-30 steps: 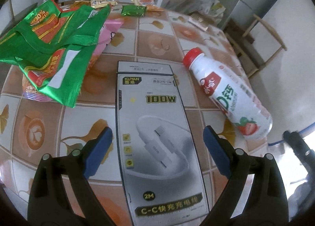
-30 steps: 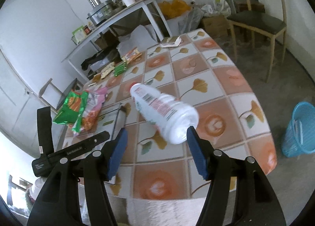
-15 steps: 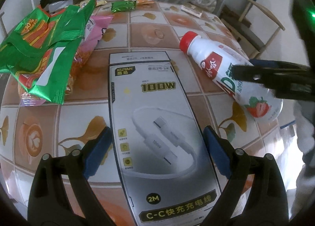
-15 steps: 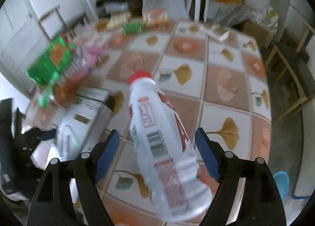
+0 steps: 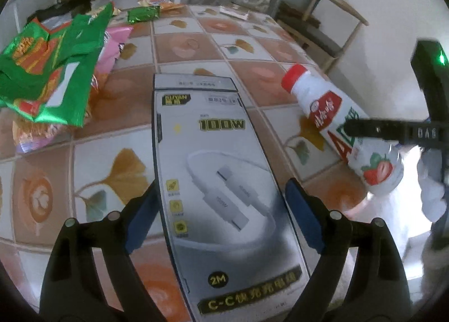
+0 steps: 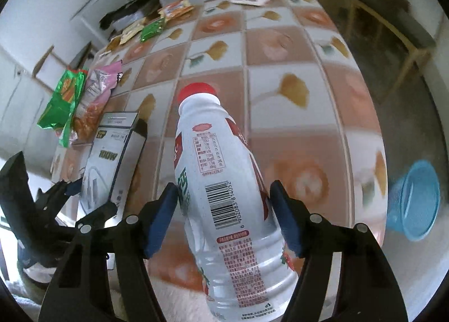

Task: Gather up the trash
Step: 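Grasp the white red-capped bottle with the right tool while the left tool holds the box, then hold the box in the left tool and the bottle in the right tool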

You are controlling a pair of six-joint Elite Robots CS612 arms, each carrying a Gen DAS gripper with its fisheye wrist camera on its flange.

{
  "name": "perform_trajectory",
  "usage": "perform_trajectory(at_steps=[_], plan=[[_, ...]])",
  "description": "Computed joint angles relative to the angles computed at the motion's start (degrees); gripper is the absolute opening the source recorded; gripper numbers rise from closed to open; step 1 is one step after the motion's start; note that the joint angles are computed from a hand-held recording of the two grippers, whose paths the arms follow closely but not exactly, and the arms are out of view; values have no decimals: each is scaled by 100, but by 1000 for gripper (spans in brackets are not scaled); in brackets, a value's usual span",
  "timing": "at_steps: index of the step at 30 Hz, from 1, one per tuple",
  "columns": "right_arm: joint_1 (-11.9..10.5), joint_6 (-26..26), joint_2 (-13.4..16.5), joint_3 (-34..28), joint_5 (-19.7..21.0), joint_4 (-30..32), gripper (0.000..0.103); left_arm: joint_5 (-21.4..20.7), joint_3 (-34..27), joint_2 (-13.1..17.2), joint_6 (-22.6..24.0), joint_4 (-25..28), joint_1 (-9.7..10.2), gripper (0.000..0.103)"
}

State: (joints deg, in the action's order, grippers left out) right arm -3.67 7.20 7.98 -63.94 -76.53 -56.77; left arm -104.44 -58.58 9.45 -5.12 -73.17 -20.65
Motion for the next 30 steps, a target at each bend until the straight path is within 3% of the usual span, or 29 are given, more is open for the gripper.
perform_trajectory(at_steps=[4, 8, 15, 17, 18, 21, 30], plan=[[12, 150, 104, -223, -37, -25, 68, 122, 88, -62, -167, 79, -28, 86], [51, -191, -3, -17, -122, 124, 73, 484, 253, -157, -177, 150, -101, 86], [101, -619, -146, 280, -269, 118, 74, 649, 431, -218, -229, 11, -144, 86], [91, -577, -166, 334, -199, 170, 72, 649, 430, -210, -145, -25, -152, 85], [71, -506, -164, 332, -81, 205, 69, 613, 408, -195, -83, -53, -152, 80], [18, -254, -136, 285, 195, 306, 66, 492, 368, -177, 30, -44, -153, 80], [45, -168, -125, 254, 92, 309, 66, 824, 314, -155, 169, 1, -229, 80]])
